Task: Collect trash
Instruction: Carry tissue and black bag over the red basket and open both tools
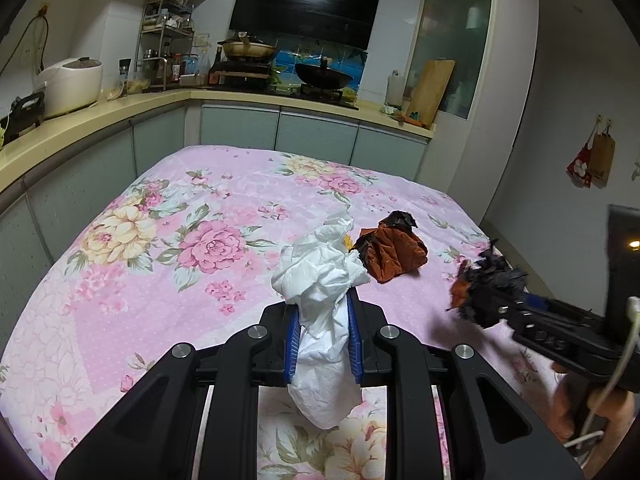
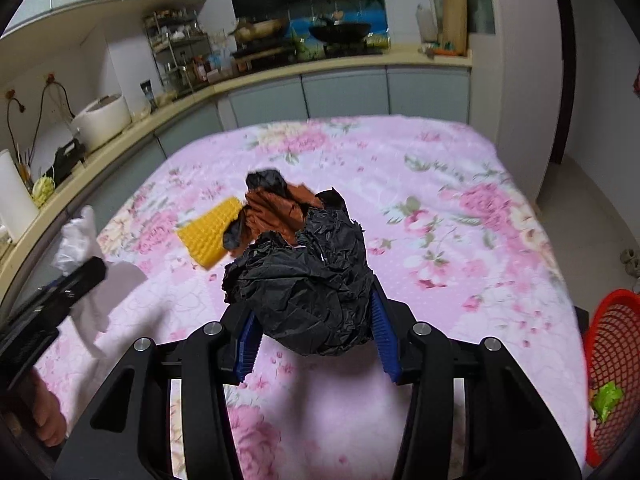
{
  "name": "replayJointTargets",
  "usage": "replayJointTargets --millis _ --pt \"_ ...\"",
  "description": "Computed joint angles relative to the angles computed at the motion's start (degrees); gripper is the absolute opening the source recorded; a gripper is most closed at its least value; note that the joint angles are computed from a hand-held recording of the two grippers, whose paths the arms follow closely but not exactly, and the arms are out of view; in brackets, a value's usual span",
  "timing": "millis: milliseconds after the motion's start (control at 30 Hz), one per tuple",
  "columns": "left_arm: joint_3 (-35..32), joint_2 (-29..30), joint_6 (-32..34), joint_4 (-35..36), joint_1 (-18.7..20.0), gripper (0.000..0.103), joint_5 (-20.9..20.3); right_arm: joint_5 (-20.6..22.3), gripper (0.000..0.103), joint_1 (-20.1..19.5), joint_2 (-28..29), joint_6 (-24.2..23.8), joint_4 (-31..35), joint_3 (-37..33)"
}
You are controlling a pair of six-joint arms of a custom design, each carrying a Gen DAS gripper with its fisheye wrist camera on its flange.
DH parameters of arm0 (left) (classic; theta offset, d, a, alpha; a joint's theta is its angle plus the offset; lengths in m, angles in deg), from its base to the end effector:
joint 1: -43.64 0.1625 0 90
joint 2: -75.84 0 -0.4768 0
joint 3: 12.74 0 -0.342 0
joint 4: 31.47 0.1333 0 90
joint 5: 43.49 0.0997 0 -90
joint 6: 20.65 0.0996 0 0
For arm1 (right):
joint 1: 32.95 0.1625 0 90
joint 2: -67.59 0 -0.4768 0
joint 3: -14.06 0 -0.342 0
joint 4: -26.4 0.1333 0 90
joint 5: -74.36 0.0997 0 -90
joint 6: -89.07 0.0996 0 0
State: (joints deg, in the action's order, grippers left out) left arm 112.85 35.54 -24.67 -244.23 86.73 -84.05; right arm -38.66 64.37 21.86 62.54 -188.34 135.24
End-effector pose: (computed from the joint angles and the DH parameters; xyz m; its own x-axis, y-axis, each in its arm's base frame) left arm -0.2299 -0.5012 0.1393 -0.8204 0.1207 -0.5588 0.5234 0.5520 -0.6491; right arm 0.1641 -0.5367 0.1887 -0.8134 -0.1308 0.5668 -0.4990 0.6577 -0.5643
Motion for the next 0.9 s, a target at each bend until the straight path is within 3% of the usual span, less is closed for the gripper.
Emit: replayJointTargets --millis 367,900 --pt "0.5 0.7 1.8 -2.2 -2.7 0.019 1.5 -1.3 0.047 2.3 -2.5 -3.2 -13.2 6.0" --pt "-0.4 2.8 5.4 -4.5 -5.8 0.019 0.7 -0.1 0.047 2.6 -5.6 -4.5 -22.6 11.8"
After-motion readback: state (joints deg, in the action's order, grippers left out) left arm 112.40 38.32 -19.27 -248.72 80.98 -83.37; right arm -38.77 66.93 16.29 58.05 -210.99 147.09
